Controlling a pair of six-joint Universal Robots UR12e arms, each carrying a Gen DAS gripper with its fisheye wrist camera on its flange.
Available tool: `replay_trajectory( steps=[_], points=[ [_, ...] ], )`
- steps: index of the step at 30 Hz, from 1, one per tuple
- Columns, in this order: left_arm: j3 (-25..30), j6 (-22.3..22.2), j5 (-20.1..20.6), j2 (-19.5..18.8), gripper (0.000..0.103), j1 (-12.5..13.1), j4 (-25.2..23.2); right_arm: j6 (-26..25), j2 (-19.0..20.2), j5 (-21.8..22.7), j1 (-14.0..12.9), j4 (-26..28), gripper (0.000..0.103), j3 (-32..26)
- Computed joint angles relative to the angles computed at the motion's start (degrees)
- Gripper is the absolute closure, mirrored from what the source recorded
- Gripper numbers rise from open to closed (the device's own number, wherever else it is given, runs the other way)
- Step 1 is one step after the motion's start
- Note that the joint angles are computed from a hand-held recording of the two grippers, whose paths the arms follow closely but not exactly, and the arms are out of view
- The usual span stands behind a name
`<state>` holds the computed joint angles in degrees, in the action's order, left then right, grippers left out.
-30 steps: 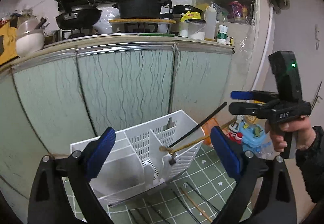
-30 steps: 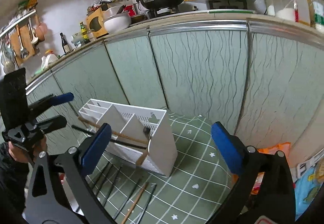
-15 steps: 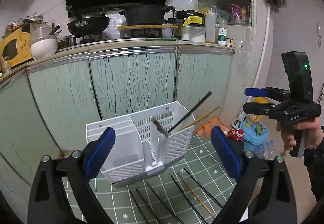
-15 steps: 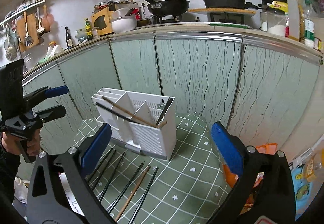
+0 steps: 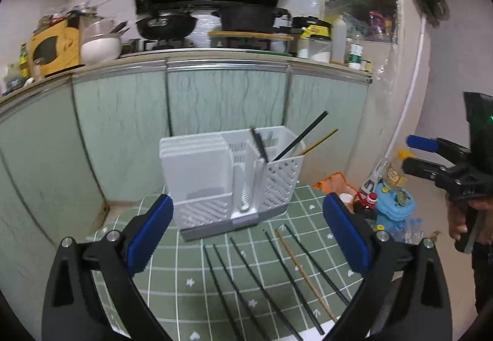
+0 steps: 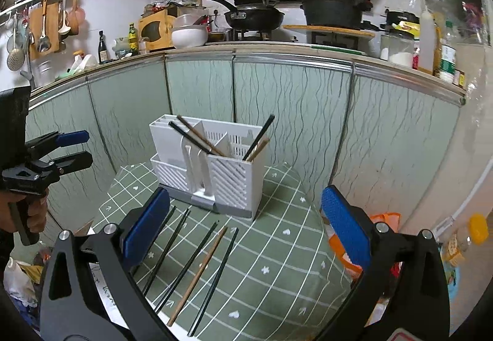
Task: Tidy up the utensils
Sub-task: 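Move both open tools back down over the remaining chopsticks on the mat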
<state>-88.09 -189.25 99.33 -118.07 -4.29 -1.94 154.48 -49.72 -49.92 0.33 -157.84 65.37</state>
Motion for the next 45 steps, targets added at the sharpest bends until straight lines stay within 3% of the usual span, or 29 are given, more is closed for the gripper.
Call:
replay_trajectory(
  steps=[18, 31, 45],
  points=[
    [-7.9, -4.6, 12.8, 0.8, 0.007, -3.2, 4.4, 2.7, -3.4, -4.9, -0.3, -9.6, 0.008, 12.5],
    [-10.4, -6.6, 18.1, 0.0, 0.007, -5.0, 5.4, 2.0, -3.6, -7.9, 0.1, -13.3, 0.008, 17.5],
    [-11.5, -10.1, 20.7, -1.3, 0.007, -5.7, 3.7, 0.2, -3.4, -10.8, 0.7, -14.9, 0.008, 20.0]
  ],
)
